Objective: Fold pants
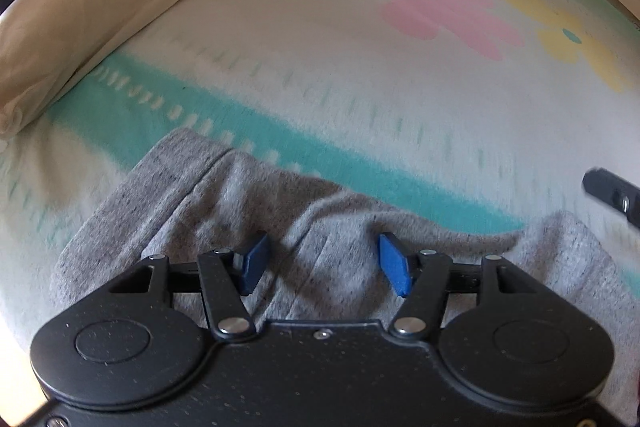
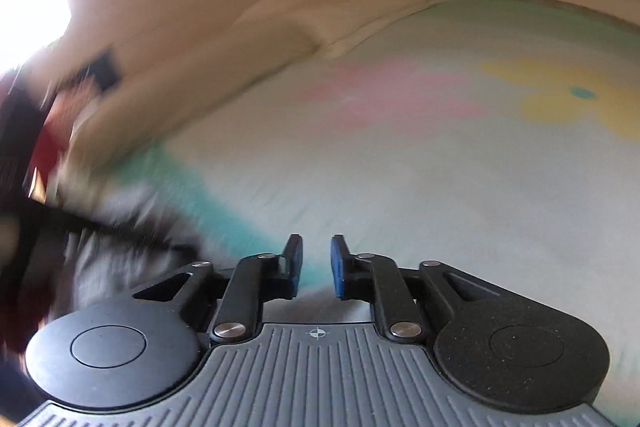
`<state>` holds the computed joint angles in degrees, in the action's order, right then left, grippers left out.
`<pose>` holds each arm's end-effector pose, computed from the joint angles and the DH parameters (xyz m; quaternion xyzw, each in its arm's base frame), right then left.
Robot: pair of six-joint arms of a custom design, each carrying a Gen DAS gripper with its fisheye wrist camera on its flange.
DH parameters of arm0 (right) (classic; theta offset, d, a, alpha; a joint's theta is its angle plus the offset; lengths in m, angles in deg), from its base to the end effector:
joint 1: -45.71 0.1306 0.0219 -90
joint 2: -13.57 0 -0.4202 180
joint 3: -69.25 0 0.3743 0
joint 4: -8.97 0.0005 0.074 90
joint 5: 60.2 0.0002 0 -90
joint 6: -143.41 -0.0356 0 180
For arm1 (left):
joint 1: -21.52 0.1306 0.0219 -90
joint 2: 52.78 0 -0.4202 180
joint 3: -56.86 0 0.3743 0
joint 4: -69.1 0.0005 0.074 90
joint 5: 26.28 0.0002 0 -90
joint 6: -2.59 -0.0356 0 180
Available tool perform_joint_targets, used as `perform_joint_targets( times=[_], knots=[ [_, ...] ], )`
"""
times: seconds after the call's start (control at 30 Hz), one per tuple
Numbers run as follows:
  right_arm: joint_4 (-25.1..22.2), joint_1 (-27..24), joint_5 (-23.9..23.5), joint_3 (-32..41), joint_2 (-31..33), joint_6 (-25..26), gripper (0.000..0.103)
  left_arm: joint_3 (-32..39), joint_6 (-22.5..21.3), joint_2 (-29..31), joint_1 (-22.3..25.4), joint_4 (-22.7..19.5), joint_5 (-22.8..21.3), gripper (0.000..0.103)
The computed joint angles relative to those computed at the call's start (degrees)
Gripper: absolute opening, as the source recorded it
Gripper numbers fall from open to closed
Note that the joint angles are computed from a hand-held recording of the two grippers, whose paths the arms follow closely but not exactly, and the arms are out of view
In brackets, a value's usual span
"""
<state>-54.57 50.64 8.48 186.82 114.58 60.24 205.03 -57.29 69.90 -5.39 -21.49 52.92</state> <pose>0.5308 0.0583 0.5713 -0.1611 0.9025 0.1661 0.3631 0.5667 -0.2807 0.5464 -0.0475 0.9712 -0.0217 0.2325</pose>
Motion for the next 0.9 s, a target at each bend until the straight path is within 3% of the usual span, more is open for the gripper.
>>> perform_joint_targets(
  times=[0.1,0.2,0.37,0.47,0.5,0.57,0.63,0.7,0.77,0.83,0.9],
  knots=[
    [-4.28,2.55,9.43,-1.92,-0.26,5.61,0.012,0.71,0.66,0.98,0.8,0.28,0.47,0.066],
    [-0.81,2.05,9.29,-7.62,-3.59,7.24,0.011,3.23,2.94,2.4,1.28,-1.34,1.4,0.065],
    [-3.49,2.05,11.2,-9.19,-6.89,11.22,0.011,5.85,3.74,3.68,1.07,-3.27,0.93,0.064],
    [0.79,1.69,11.47,-13.04,-10.73,9.25,0.011,6.06,3.36,3.26,0.06,-3.3,-1.04,0.06],
    [-0.2,1.2,11.59,-13.29,-11.3,8.46,0.011,5.18,2.69,2.56,-0.35,-2.3,-1.3,0.06],
    [-6.85,1.03,13.32,-12.57,-11.08,9.15,0.012,3.25,1.26,0.93,-1.4,-0.44,-0.08,0.06],
    [-7.0,0.83,14.07,-14.63,-13.39,10.64,0.011,0.86,0.01,-0.65,-2.58,0.94,1.18,0.06],
    [-6.82,1.38,16.58,-15.34,-15.56,8.91,0.012,-1.5,-1.92,-2.0,-4.04,1.46,1.73,0.06],
    [-6.31,0.74,13.83,-16.46,-18.39,5.81,0.012,-4.64,-4.03,-3.77,-5.39,2.52,2.23,0.06],
    [-9.03,0.19,12.06,-17.1,-20.14,4.24,0.012,-7.39,-4.98,-5.61,-6.57,3.25,2.47,0.06],
    [-15.02,1.2,14.72,-17.12,-20.42,4.93,0.012,-11.45,-6.49,-8.34,-7.73,5.36,2.3,0.06]
  ],
)
